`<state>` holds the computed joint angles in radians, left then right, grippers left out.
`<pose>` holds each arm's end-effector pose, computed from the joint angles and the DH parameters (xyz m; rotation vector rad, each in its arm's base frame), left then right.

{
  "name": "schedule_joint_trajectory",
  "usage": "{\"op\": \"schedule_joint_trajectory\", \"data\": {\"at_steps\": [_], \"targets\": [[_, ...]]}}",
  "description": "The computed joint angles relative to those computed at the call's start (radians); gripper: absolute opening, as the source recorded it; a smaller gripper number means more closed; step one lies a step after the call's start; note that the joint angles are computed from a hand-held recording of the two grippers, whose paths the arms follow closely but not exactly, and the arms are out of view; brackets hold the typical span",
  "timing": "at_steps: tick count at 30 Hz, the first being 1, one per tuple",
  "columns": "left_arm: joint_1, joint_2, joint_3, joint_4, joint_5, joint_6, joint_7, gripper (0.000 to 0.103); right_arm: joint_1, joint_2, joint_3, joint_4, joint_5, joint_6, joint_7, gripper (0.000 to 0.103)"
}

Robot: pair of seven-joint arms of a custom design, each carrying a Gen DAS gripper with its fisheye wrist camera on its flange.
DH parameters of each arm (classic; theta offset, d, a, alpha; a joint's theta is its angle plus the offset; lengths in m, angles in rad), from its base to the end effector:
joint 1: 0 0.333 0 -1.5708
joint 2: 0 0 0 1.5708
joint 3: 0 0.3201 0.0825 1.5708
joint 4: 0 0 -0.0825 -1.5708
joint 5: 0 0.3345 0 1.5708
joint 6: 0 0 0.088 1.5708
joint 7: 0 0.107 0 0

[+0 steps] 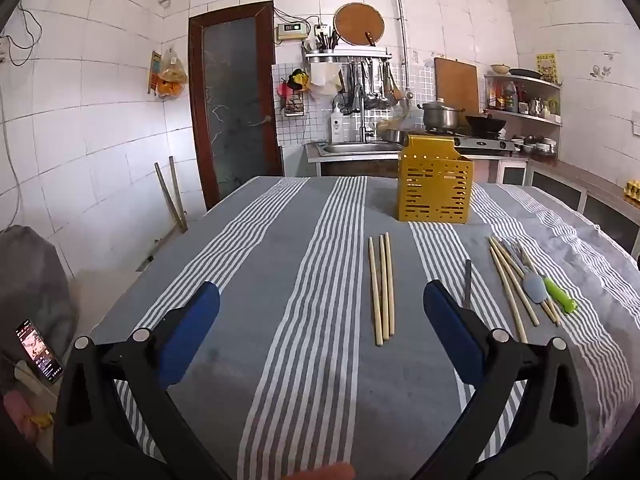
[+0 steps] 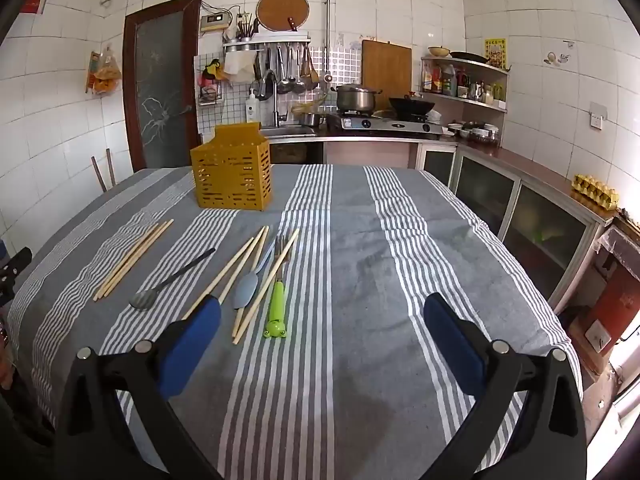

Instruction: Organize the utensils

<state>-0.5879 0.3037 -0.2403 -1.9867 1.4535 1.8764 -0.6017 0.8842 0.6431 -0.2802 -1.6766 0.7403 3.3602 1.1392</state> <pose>0.4410 -0.3563 0.3713 -1.7149 0.9816 -0.6150 0.5736 0.3626 0.3975 -1.7950 1.2263 -0.6934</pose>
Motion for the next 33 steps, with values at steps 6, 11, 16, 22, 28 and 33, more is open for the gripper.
{"op": "schedule_joint_trajectory", "data": {"at_steps": [6, 11, 16, 22, 28, 33], "targets": [[-0.031, -0.001, -0.015, 0.005, -0.005, -0.044, 0.009, 0.098, -0.026, -0.028, 0.052, -0.023, 0.035, 0.058, -0.069, 0.099], [-0.013, -0.031, -0.02, 0.0, -0.051, -0.018, 0.033, 0.098, -0.074, -0.051, 0.122, -0.056, 0.024, 0.096, -0.082, 0.099], [-0.014, -0.039, -0.025, -0.011, -0.057, -0.029, 0.024, 0.098, -0.086, -0.054, 0.146, -0.033, 0.099, 0.084, -0.164, 0.099], [-0.005, -0.038, -0.023, -0.013, -0.05, -0.022, 0.015, 0.098, -0.099, -0.055, 0.168, -0.023, 0.119, 0.091, -0.196, 0.099], [-0.001, -0.03, -0.017, -0.005, -0.039, -0.016, 0.006, 0.098, -0.086, -0.039, 0.153, 0.007, 0.148, 0.082, -0.211, 0.099], [0.009, -0.016, -0.007, 0.012, -0.027, 0.005, 0.011, 0.098, -0.079, -0.025, 0.139, 0.037, 0.151, 0.073, -0.201, 0.099]]}}
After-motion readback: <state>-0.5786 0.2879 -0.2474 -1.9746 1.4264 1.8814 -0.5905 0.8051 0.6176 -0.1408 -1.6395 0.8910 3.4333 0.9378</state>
